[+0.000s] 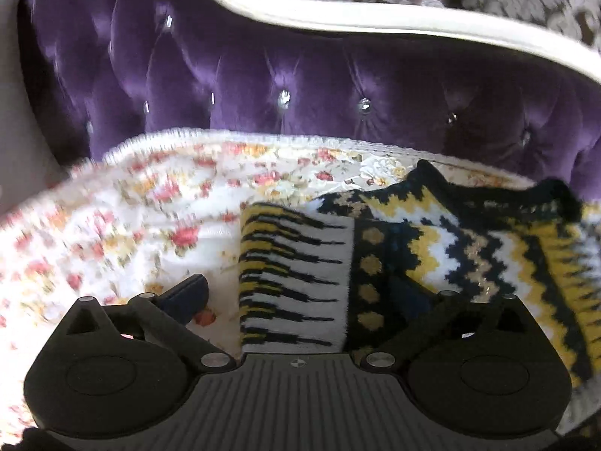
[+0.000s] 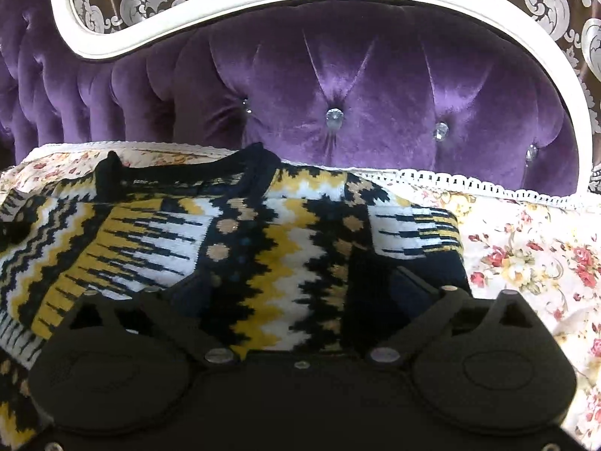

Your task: Fold small clothes

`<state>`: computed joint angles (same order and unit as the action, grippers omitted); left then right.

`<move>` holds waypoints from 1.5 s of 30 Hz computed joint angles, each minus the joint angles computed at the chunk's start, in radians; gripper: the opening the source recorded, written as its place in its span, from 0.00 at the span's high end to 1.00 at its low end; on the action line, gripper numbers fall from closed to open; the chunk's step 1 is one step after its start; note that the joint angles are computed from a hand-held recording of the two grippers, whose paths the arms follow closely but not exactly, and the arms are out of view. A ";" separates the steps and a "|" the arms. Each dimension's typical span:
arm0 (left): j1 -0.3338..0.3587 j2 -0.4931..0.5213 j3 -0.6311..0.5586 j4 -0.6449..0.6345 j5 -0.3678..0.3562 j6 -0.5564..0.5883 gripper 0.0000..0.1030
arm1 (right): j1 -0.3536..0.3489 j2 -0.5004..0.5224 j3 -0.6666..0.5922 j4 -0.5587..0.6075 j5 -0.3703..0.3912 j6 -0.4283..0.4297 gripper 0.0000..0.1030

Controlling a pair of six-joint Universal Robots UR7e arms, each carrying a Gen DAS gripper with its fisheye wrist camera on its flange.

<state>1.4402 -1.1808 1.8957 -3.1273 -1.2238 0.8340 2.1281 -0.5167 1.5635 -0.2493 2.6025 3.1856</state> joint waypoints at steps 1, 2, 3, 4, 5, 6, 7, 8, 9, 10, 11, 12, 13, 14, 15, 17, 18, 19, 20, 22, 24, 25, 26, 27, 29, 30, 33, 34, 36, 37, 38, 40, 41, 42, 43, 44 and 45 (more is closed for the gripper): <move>-0.008 0.007 0.014 -0.045 0.012 0.031 0.00 | 0.002 0.003 -0.001 -0.009 0.006 -0.013 0.03; -0.012 0.011 0.023 -0.079 0.017 0.056 0.00 | 0.002 0.004 0.000 -0.009 0.005 -0.016 0.02; -0.011 0.013 0.026 -0.091 0.016 0.063 0.00 | 0.000 0.000 0.006 -0.018 -0.001 -0.018 0.01; -0.009 0.016 0.014 -0.076 0.013 0.056 0.00 | -0.004 -0.004 0.014 -0.031 -0.007 -0.021 0.01; -0.004 0.014 0.001 -0.044 0.003 0.034 0.00 | -0.004 -0.004 0.014 -0.032 -0.009 -0.022 0.01; 0.004 0.011 -0.014 -0.006 -0.009 0.007 0.00 | -0.004 -0.005 0.017 -0.040 -0.008 -0.028 0.01; 0.011 0.007 -0.031 0.039 -0.023 -0.024 0.00 | -0.005 -0.006 0.020 -0.044 -0.011 -0.029 0.01; 0.021 0.004 -0.052 0.090 -0.041 -0.060 0.00 | -0.005 -0.007 0.021 -0.048 -0.012 -0.030 0.01; 0.027 0.003 -0.063 0.112 -0.054 -0.075 0.00 | -0.005 -0.008 0.025 -0.053 -0.014 -0.032 0.01; 0.025 0.000 -0.057 0.106 -0.054 -0.072 0.00 | -0.005 -0.010 0.029 -0.061 -0.016 -0.034 0.01; 0.021 -0.002 -0.047 0.089 -0.045 -0.060 0.00 | -0.005 -0.011 0.030 -0.058 -0.018 -0.031 0.01; 0.017 0.000 -0.039 0.070 -0.036 -0.048 0.00 | -0.006 -0.012 0.032 -0.062 -0.020 -0.032 0.01; 0.014 0.001 -0.036 0.062 -0.032 -0.042 0.00 | -0.006 -0.014 0.035 -0.067 -0.022 -0.033 0.01; 0.014 -0.001 -0.040 0.075 -0.032 -0.048 0.00 | -0.007 -0.015 0.039 -0.076 -0.023 -0.036 0.01; 0.014 -0.006 -0.053 0.113 -0.036 -0.066 0.00 | -0.008 -0.017 0.045 -0.088 -0.025 -0.040 0.01; 0.006 -0.027 -0.069 0.182 -0.023 -0.106 0.03 | -0.008 -0.018 0.048 -0.095 -0.026 -0.044 0.01; -0.002 -0.047 -0.053 0.170 -0.019 -0.118 0.10 | -0.008 -0.020 0.051 -0.101 -0.028 -0.045 0.01; -0.008 -0.074 -0.025 0.138 -0.034 -0.118 0.11 | -0.008 -0.021 0.053 -0.103 -0.029 -0.045 0.01; -0.012 -0.106 0.003 0.127 -0.065 -0.107 0.11 | -0.008 -0.019 0.049 -0.092 -0.028 -0.038 0.01; -0.029 -0.167 0.057 0.150 -0.095 -0.058 0.10 | -0.007 -0.018 0.046 -0.090 -0.025 -0.039 0.01; -0.044 -0.200 0.111 0.130 -0.096 0.008 0.10 | -0.007 -0.019 0.048 -0.092 -0.026 -0.038 0.01; -0.052 -0.204 0.138 0.107 -0.075 0.044 0.10 | -0.006 -0.018 0.048 -0.095 -0.025 -0.040 0.01; -0.057 -0.196 0.152 0.090 -0.047 0.064 0.10 | -0.006 -0.019 0.048 -0.092 -0.025 -0.038 0.01; -0.057 -0.183 0.159 0.076 -0.018 0.076 0.10 | -0.006 -0.019 0.049 -0.094 -0.026 -0.039 0.01; -0.041 -0.154 0.169 0.044 0.016 0.083 0.06 | -0.007 -0.020 0.050 -0.094 -0.027 -0.038 0.01; -0.024 -0.148 0.173 0.010 -0.023 0.090 0.04 | -0.007 -0.020 0.051 -0.095 -0.027 -0.038 0.01; -0.027 -0.146 0.159 0.045 -0.012 0.061 0.04 | -0.007 -0.020 0.051 -0.093 -0.029 -0.034 0.01; -0.027 -0.149 0.157 0.054 -0.013 0.061 0.04 | -0.007 -0.020 0.051 -0.093 -0.028 -0.034 0.01; -0.027 -0.160 0.155 0.083 -0.011 0.050 0.04 | -0.006 -0.017 0.045 -0.084 -0.025 -0.029 0.01; -0.030 -0.170 0.158 0.097 -0.003 0.039 0.04 | -0.006 -0.018 0.047 -0.086 -0.025 -0.029 0.01; -0.038 -0.185 0.170 0.102 0.016 0.031 0.04 | -0.006 -0.016 0.044 -0.080 -0.025 -0.028 0.01; -0.051 -0.226 0.190 0.149 0.048 -0.007 0.05 | -0.004 -0.010 0.029 -0.054 -0.019 -0.017 0.01; -0.052 -0.247 0.186 0.210 0.062 -0.038 0.05 | -0.005 -0.010 0.027 -0.044 -0.020 -0.011 0.01; -0.053 -0.271 0.182 0.289 0.081 -0.079 0.06 | -0.004 -0.009 0.022 -0.031 -0.021 -0.003 0.01; -0.046 -0.303 0.190 0.325 0.068 -0.109 0.08 | -0.003 -0.008 0.014 -0.007 -0.021 0.010 0.01; -0.043 -0.328 0.204 0.332 0.064 -0.116 0.10 | 0.000 -0.004 0.001 0.030 -0.019 0.031 0.01; -0.044 -0.359 0.224 0.336 0.069 -0.112 0.15 | 0.005 0.000 -0.016 0.077 -0.016 0.060 0.01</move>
